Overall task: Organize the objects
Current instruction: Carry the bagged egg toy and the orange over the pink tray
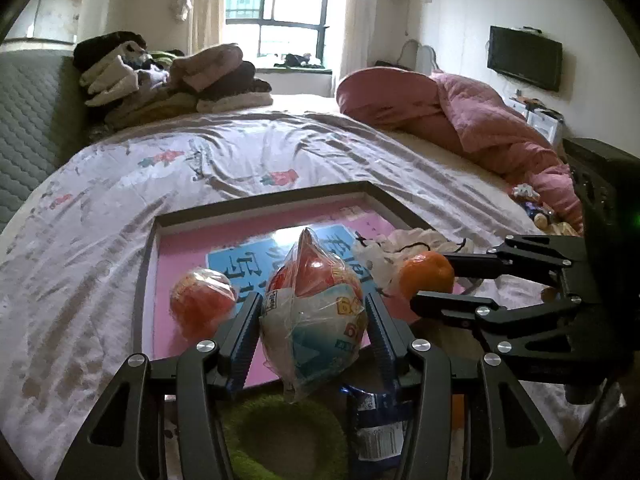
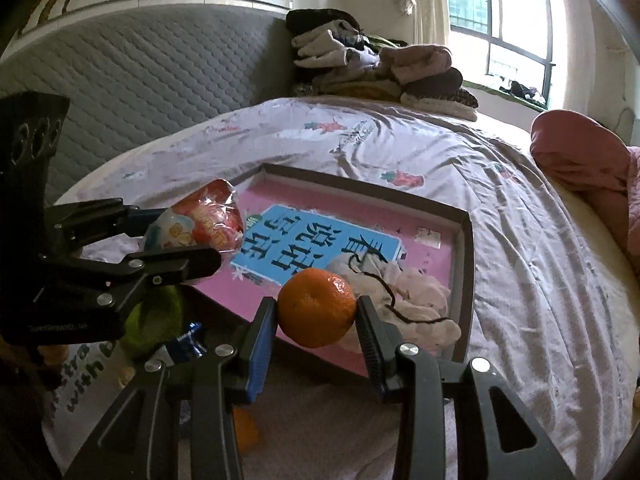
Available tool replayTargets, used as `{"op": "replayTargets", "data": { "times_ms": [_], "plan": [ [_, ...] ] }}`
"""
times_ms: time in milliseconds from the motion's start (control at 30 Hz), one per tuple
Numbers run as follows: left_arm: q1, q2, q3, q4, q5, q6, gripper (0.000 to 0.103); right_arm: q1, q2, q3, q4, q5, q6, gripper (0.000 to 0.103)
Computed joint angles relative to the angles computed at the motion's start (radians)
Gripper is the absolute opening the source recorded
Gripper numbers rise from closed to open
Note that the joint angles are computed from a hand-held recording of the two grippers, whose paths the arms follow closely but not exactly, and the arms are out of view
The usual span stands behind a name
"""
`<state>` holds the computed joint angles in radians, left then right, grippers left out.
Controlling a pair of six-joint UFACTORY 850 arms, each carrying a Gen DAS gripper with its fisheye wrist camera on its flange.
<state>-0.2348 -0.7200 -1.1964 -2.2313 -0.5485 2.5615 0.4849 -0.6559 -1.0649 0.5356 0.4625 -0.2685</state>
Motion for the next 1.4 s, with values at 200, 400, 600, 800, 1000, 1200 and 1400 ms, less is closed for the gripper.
{"op": "replayTargets", "data": {
  "times_ms": [200, 400, 600, 800, 1000, 1200, 1400],
  "plan": [
    [-0.003, -0.020, -0.024, 0.049, 0.024, -0.048, 0.053, -0.008, -0.021, -0.014, 0.029, -0.015, -0.016, 0.040],
    [-0.002, -0.031, -0.045, 0.086, 0.034, -0.085, 0.053, -0.020, -0.042, -0.038, 0.041, -0.035, -0.015, 0.041],
    [-0.007, -0.044, -0.065, 0.095, 0.044, -0.110, 0.053, -0.027, -0.053, -0.051, 0.055, -0.042, -0.028, 0.041],
    [-0.011, -0.067, -0.092, 0.097, 0.063, -0.121, 0.053, -0.031, -0.065, -0.070, 0.070, -0.056, -0.053, 0.041],
    [-0.016, -0.087, -0.118, 0.109, 0.089, -0.143, 0.053, -0.034, -0.080, -0.093, 0.096, -0.072, -0.094, 0.041],
    [-0.023, -0.111, -0.142, 0.105, 0.134, -0.146, 0.053, -0.036, -0.090, -0.111, 0.121, -0.088, -0.117, 0.041],
    [-0.023, -0.109, -0.141, 0.090, 0.143, -0.144, 0.053, -0.039, -0.089, -0.111, 0.132, -0.107, -0.100, 0.041]
  ]
}}
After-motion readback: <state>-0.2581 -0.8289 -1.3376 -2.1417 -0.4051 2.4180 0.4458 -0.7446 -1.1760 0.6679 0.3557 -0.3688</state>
